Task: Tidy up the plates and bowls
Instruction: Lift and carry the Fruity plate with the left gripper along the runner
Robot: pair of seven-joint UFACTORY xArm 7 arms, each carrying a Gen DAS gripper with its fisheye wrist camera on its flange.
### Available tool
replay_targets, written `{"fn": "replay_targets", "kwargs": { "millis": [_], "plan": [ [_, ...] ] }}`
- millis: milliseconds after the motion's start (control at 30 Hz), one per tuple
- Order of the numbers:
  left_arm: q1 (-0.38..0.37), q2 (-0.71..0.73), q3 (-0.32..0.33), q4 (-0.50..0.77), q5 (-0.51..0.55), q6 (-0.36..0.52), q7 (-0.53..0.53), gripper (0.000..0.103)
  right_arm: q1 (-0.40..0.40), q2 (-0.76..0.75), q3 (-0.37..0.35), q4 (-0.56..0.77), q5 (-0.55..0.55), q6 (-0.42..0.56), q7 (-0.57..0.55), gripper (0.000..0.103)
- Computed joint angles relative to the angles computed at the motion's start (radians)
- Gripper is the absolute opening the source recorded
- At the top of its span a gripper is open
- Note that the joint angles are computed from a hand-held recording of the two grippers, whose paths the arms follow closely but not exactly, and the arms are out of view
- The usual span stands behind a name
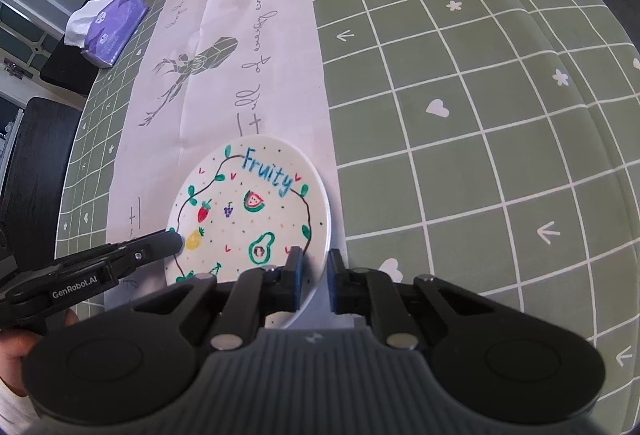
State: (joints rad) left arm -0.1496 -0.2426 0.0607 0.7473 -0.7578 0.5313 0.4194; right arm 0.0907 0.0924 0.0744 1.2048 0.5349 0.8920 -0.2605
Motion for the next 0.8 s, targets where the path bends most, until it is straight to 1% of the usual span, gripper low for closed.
{"fn": "replay_targets", "kwargs": {
  "millis": [167, 467, 633, 800],
  "plan": [
    [0.012, -0.054, -0.006, -0.017, 0.065, 0.009, -0.040, 0.014, 0.009, -0.041, 0.003, -0.027, 0.008, -0.006, -0.014, 0.010],
    [0.013, -0.160, 0.010, -0.044, 0.182, 0.045, -0.118, 0.014, 0.037, -0.106, -0.003, -0.046, 0.012, -0.003, -0.023, 0.010],
    [0.019, -0.222, 0.021, -0.058, 0.232, 0.072, -0.165, 0.014, 0.052, -0.150, -0.008, -0.065, 0.025, 0.008, -0.025, 0.010],
    [0.038, -0.296, 0.021, -0.082, 0.303, 0.115, -0.221, 0.014, 0.075, -0.203, -0.011, -0.099, 0.039, 0.017, -0.031, 0.011]
  ]
}}
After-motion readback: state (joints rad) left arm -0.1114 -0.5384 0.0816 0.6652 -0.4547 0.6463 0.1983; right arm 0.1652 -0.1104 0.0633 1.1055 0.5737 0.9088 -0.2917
